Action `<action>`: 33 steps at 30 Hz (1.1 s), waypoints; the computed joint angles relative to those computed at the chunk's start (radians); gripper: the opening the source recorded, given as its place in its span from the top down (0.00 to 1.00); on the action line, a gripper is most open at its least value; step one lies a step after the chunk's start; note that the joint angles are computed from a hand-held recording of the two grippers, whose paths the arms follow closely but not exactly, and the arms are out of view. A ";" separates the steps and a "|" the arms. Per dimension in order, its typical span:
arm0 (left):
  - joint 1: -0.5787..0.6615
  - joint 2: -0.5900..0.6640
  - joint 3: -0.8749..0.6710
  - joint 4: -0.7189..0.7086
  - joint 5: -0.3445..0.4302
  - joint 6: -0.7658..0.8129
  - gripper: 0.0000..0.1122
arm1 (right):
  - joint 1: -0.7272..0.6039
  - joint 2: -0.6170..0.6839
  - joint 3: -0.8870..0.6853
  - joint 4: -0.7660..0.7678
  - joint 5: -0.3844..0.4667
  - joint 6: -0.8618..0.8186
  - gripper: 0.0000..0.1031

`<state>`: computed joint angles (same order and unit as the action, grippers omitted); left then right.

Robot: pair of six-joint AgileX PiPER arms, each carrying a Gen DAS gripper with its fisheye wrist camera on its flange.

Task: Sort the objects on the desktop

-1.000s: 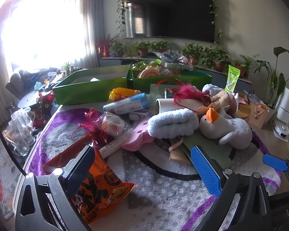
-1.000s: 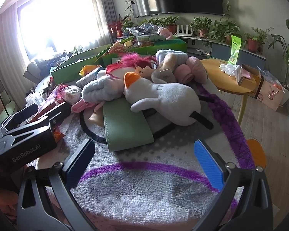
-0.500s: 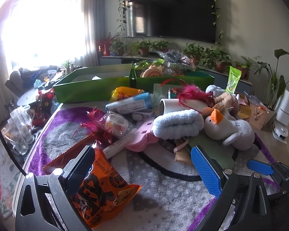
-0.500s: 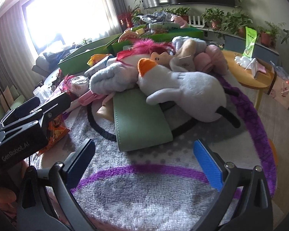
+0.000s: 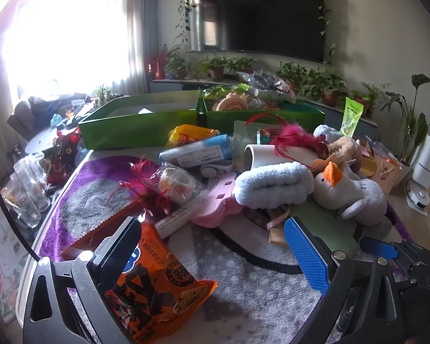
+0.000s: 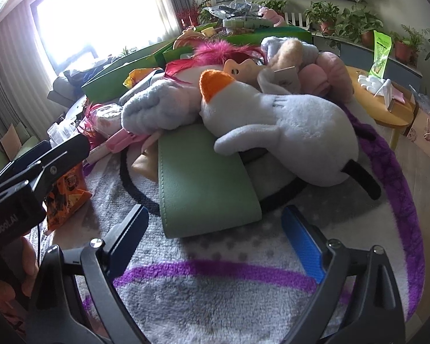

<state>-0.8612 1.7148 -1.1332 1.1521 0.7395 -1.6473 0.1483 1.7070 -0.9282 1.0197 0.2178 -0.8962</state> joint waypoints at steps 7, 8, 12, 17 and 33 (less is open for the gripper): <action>-0.005 0.003 -0.014 -0.014 0.016 0.019 0.11 | -0.023 -0.003 -0.001 0.038 0.038 -0.122 0.34; -0.010 0.005 -0.019 -0.015 0.025 0.023 0.11 | -0.032 -0.006 0.004 0.065 0.049 -0.165 0.34; -0.031 0.002 -0.025 -0.009 0.051 0.028 0.11 | -0.084 -0.042 0.054 0.203 0.115 -0.380 0.35; -0.049 -0.003 -0.033 -0.038 0.059 0.059 0.11 | -0.172 -0.130 0.159 0.261 0.234 -0.662 0.35; -0.125 0.079 -0.141 -0.254 -0.034 0.293 0.11 | -0.435 -0.346 0.308 0.132 0.294 -0.721 0.22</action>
